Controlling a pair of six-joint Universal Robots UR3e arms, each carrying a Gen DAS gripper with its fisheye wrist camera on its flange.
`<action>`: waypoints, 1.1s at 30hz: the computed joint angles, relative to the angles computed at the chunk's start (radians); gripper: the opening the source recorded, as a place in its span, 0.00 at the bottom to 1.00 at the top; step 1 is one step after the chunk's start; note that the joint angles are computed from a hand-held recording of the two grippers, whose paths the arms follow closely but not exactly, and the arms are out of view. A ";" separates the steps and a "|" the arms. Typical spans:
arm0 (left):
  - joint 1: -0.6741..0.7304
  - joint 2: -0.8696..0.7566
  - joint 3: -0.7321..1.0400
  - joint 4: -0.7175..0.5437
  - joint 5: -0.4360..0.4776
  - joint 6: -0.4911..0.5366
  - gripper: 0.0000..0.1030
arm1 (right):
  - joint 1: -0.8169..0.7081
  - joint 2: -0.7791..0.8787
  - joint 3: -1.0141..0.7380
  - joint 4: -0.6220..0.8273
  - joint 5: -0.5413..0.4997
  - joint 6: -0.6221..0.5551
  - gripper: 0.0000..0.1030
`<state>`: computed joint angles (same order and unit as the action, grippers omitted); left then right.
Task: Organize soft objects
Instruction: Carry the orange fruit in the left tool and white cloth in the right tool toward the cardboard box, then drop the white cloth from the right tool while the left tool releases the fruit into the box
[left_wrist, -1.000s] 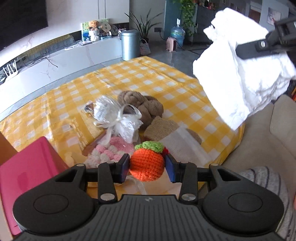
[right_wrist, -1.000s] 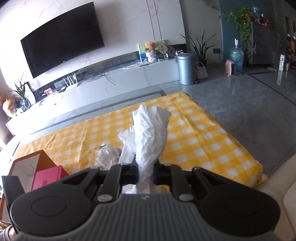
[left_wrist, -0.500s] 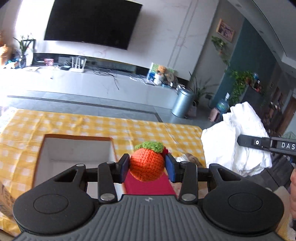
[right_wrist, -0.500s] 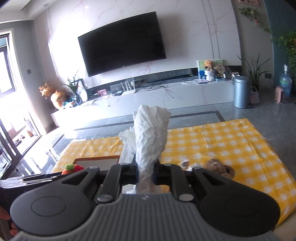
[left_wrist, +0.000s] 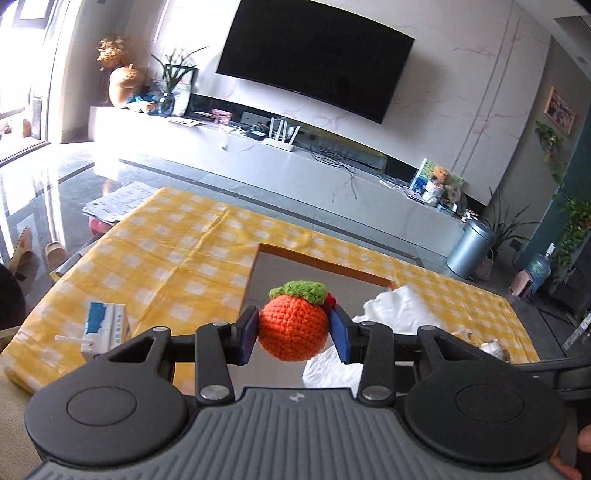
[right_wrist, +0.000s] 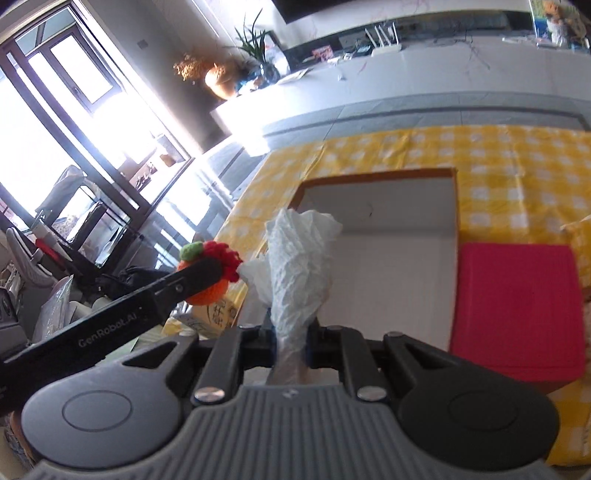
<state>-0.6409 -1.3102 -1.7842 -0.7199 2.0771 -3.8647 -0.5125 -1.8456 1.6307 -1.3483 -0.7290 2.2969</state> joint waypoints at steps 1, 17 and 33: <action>0.005 0.023 -0.023 -0.006 0.009 -0.009 0.46 | 0.057 0.027 0.032 -0.090 -0.016 0.070 0.12; 0.136 0.183 -0.185 0.034 -0.129 0.039 0.46 | 0.537 0.605 -0.121 -0.521 -0.281 0.560 0.14; 0.178 0.195 -0.195 0.014 -0.172 0.033 0.46 | 0.570 0.535 -0.191 -0.447 -0.472 0.512 0.77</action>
<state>-0.4630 -1.1156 -1.9794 -0.7063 1.9049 -3.8320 0.0572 -1.3106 1.4398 -1.7953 -1.2006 2.8084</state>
